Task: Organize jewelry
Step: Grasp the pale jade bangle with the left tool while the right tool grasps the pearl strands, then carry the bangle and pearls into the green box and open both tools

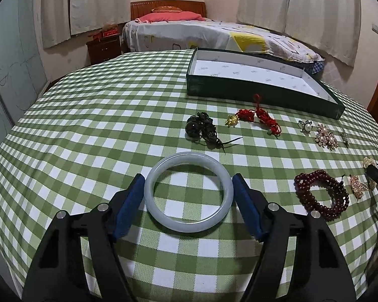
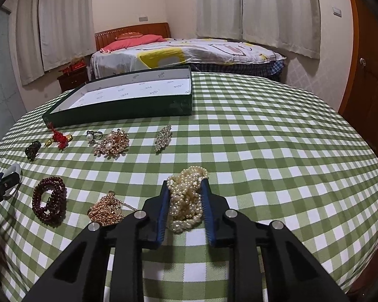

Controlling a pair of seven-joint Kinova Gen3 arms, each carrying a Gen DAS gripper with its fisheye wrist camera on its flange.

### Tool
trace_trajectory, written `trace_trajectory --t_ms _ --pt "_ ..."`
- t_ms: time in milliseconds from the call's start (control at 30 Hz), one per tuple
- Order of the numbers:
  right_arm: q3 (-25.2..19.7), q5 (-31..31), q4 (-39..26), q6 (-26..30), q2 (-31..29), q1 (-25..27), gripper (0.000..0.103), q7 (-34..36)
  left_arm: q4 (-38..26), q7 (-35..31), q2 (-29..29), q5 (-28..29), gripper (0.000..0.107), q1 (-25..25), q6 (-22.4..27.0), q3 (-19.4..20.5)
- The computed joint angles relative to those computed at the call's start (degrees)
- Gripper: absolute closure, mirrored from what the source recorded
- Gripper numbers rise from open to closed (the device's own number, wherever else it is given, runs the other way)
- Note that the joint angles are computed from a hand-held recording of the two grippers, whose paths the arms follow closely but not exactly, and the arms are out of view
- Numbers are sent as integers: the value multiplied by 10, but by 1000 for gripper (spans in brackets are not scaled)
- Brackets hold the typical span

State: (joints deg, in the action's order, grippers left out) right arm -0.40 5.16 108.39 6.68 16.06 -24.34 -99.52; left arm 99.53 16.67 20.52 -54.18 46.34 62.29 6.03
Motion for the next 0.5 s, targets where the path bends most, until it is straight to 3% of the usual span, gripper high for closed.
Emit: trace_trajectory --t_ms 367,500 --pt "2 -3 10 -22 -19 -2 78 6 -7 1 -7 -9 38 4 12 3" --pt "-17 -11 8 -25 -24 15 78 16 -12 3 -10 -12 38 5 15 5"
